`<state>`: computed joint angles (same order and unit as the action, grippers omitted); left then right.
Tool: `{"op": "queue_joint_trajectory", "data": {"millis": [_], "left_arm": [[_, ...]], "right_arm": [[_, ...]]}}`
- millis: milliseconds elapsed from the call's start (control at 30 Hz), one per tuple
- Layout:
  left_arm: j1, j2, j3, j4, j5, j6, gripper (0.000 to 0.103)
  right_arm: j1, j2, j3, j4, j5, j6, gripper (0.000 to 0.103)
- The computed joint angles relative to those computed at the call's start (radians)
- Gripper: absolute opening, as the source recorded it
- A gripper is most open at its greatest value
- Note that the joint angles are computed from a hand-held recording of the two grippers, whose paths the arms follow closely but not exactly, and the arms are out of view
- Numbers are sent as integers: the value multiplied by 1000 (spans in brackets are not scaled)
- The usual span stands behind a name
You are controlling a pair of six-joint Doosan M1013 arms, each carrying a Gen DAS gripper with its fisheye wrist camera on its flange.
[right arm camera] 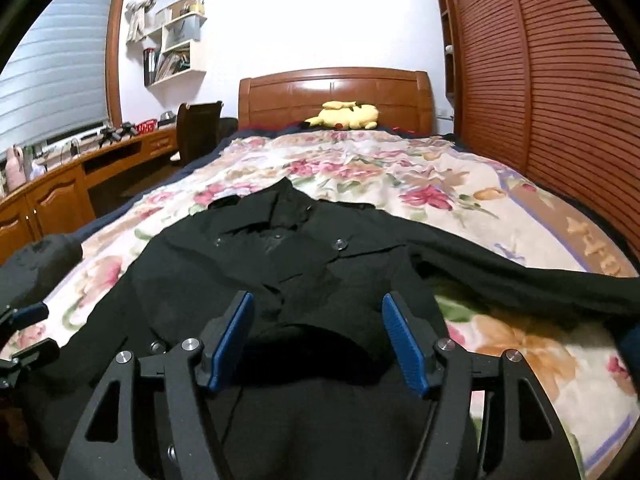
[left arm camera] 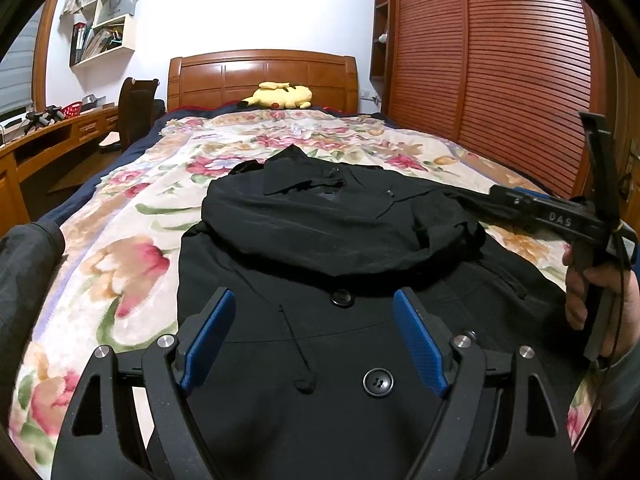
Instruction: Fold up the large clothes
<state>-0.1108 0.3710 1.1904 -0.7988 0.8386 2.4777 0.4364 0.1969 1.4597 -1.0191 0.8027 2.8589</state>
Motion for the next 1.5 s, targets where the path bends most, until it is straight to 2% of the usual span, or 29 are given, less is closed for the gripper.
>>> {"op": "queue_joint_trajectory", "data": {"millis": [167,267,333,500,667,767,933,1033,1133,1167,1200,1267,1400,1500], "left_arm": [[-4,2,-4,-2,8,-5,82],[-7,2,-5,0,11,-4,82],[-8,3,-5,0,14,-2,82],[-8,3,-4,0,20,1,82],[-4,9,-11,-6,35,-10,82],[-3,8,-10,-5,38,-8,82],[-3,13,-15,8,43,-13,82],[-3,19,-24,13,58,-16,82],[-3,21,-27,18,67,-13,82],[-3,21,-26,18,67,-14,82],[-2,21,-26,18,68,-14,82],[-1,22,-26,19,71,-16,82],[-2,23,-30,26,71,-24,82],[-4,20,-25,30,62,-23,82]], "right_arm": [[-6,7,-22,70,8,-63,68],[-28,7,-44,163,-35,-126,68],[-42,22,-76,228,-26,-197,68],[-74,73,-183,365,54,-422,68],[-112,167,-330,542,165,-618,68],[-128,218,-404,608,224,-668,68],[-138,310,-528,584,389,-702,68],[-148,340,-565,600,443,-709,68],[-152,352,-572,627,467,-754,35],[-152,360,-585,621,487,-772,29],[-151,358,-579,616,485,-779,28],[-150,344,-556,614,454,-784,12],[-133,301,-495,530,376,-733,8],[-116,239,-412,415,241,-612,8]]}}
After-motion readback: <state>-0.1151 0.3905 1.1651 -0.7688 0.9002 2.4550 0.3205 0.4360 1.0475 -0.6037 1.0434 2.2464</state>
